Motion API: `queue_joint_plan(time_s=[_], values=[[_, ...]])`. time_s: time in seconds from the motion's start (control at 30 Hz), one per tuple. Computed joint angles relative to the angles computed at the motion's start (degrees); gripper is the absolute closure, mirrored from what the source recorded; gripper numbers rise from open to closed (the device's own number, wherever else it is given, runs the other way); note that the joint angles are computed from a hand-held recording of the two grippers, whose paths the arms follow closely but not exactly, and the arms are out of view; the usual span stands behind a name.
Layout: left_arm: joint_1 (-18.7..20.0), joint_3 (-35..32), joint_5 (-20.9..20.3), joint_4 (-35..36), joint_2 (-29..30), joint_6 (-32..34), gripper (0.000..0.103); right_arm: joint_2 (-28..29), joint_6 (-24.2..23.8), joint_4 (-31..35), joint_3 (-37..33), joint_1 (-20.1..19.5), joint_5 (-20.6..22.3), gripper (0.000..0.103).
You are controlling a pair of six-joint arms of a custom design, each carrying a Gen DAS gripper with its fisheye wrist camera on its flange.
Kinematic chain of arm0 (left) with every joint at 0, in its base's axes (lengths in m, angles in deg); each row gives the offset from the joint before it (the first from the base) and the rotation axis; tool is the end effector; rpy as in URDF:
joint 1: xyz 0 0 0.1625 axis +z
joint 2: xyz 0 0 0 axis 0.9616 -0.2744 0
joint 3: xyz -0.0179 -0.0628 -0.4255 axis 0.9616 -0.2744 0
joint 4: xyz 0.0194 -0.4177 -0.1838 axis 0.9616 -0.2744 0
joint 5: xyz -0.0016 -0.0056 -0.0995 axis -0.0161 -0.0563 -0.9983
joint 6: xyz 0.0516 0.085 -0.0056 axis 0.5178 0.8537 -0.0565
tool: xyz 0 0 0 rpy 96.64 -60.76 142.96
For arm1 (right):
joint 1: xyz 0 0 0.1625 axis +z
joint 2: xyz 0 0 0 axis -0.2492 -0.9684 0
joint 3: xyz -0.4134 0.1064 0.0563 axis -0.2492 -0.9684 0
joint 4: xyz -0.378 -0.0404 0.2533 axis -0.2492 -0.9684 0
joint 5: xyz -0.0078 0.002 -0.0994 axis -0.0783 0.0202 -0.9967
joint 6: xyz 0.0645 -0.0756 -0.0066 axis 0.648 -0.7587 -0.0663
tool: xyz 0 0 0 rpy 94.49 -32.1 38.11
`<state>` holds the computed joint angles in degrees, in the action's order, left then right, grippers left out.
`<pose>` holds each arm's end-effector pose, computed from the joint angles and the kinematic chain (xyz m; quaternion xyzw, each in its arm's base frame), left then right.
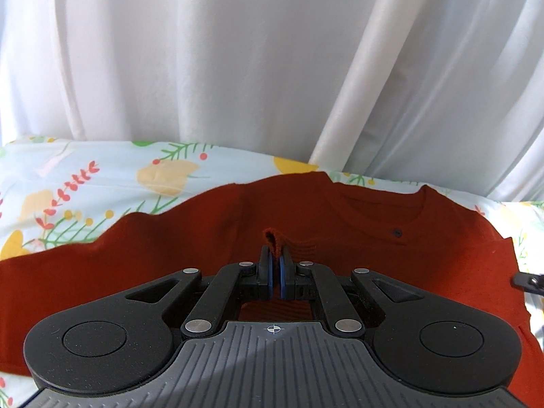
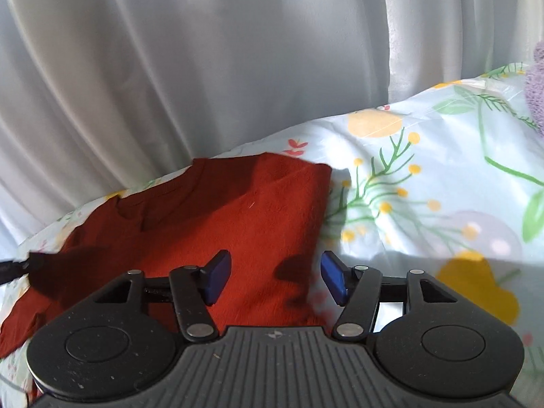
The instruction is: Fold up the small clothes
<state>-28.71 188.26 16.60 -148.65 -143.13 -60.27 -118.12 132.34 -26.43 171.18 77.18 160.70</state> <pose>-0.1995 -0.4667 0.0795 0.3359 0.8907 -0.2310 0.2009 -0.0049 -0.2417 0.2518 -0.1788 -0.8052 0.4817 0.2961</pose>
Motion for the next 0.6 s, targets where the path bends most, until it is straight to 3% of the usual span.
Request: queue_joint_plan(time_s=[0.07,0.17,0.2,0.3,0.43,0.53,0.6], values=[[-0.48,0.11,0.29,-0.66,0.09,0.41,0.098,4.96,1.56,-1.16,-2.53,0.55,2.09,0.046],[-0.63,-0.02,0.46,-4.69,1.48,2.44,0.098,10.76,2.56,-3.41,-4.81,2.64,5.94,0.093],[-0.80,-0.01,0.99,-6.82,2.16,3.35,0.098,11.42,1.87,-4.75,-4.82,3.65,6.79,0.096],[-0.99,-0.26,1.34,-9.56,3.58,4.60,0.098,10.97,-3.38,-13.19,-2.42,7.40,10.52,0.096],[-1.49,-1.27,7.66,-13.38,8.96,9.30,0.098,10.18,-6.81,-22.77,0.77,8.02,13.94,0.096],[-0.22,-1.93,7.86,-11.96,9.93,8.23,0.098,13.72,-6.03,-21.78,-0.44,8.52,16.12,0.092],[0.61,-2.14,6.99,-10.76,9.34,6.53,0.098,11.01,-3.41,-20.87,0.74,9.16,14.87,0.091]])
